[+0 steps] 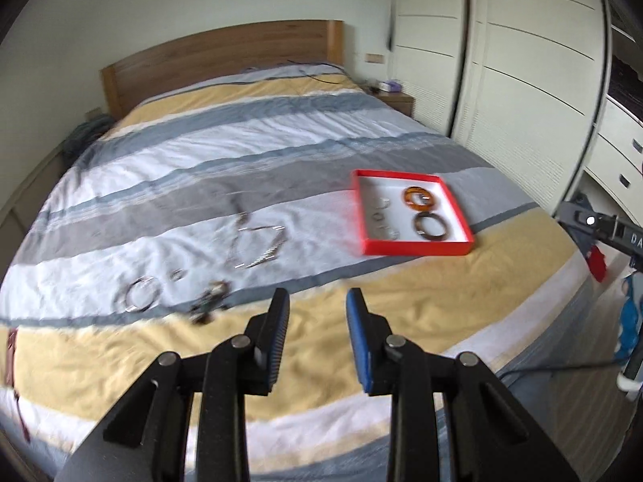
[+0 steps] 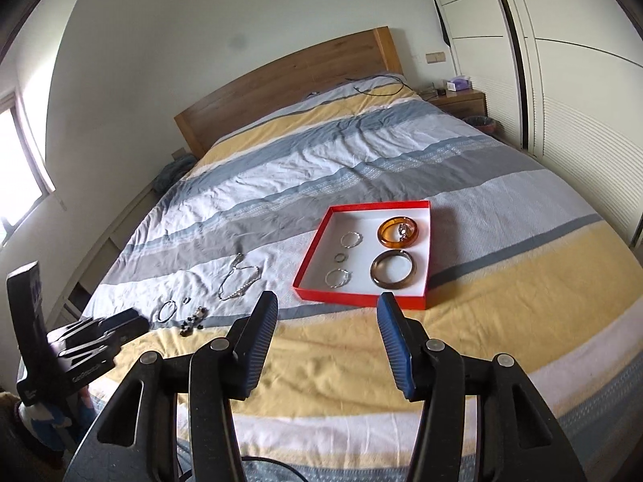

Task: Organize jewelry
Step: 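Withdraw both grippers from the box back toward the remaining jewelry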

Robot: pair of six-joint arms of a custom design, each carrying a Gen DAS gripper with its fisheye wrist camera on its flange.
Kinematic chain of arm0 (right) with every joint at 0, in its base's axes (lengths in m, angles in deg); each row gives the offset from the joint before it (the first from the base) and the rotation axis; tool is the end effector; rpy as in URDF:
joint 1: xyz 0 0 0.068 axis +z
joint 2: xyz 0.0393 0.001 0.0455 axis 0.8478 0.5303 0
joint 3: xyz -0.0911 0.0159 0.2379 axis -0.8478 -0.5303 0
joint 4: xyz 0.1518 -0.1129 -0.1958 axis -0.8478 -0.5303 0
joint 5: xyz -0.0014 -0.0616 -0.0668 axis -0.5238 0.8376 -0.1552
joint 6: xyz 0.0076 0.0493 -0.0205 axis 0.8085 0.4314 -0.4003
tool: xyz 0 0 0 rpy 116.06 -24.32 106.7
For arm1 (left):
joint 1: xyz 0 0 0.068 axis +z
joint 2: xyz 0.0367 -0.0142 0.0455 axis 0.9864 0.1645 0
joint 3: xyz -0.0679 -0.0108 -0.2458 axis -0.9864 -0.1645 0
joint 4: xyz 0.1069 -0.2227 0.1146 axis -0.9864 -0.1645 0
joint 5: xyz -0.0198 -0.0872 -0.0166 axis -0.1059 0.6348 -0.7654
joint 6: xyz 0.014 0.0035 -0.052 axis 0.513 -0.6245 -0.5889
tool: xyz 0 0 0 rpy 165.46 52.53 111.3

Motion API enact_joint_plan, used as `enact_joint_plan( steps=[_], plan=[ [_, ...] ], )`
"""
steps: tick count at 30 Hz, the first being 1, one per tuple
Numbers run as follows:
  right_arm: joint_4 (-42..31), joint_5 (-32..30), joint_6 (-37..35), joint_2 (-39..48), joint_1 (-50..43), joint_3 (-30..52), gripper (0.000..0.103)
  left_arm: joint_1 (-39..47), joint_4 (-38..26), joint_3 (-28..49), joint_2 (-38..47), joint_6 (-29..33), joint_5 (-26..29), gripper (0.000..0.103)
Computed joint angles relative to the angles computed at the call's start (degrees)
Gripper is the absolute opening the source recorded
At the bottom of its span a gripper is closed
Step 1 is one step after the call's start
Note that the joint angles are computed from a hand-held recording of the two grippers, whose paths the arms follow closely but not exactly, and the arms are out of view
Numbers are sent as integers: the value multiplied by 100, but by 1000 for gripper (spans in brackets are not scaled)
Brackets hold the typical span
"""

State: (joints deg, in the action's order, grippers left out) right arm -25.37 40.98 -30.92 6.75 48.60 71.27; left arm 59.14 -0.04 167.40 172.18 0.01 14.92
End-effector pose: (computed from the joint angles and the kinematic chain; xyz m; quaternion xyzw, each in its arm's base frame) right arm 0.3164 -0.0368 0.3609 0.0279 0.8954 0.1851 0.4040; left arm 0.2911 -0.1081 0.3745 0.0793 0.9178 -0.0275 0.3882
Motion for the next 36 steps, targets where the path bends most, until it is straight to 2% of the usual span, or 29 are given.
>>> enact_joint_plan(
  steps=[7,9,11,12,16,22,26,29,36],
  plan=[
    [-155,86,266,-625,122,-304,52,1365,-646,-949,-1748,22,-69,28],
    [-205,157,283,-774,291,-335,52,1895,-818,-1097,-2123,163,166,28],
    [-250,276,291,-921,489,-357,52,2456,-969,-1226,-2468,328,460,39],
    [-285,368,289,-1004,639,-350,52,2751,-1022,-1293,-2631,444,614,41],
    [-409,651,265,-1226,1072,-308,55,3901,-1161,-1490,-2980,938,1309,42],
    [-630,1125,241,-1410,1622,-185,56,5642,-1323,-1743,-3084,1653,2460,42],
    [-663,1319,277,-1368,1938,-146,56,6391,-1292,-1944,-3023,1956,2880,42],
    [-635,1236,179,-1188,2131,-92,56,6632,-1192,-2097,-2882,2032,2961,42],
    [-191,1213,108,-527,2835,-79,56,6327,-556,-2455,-2390,1736,2522,42]
  ],
)
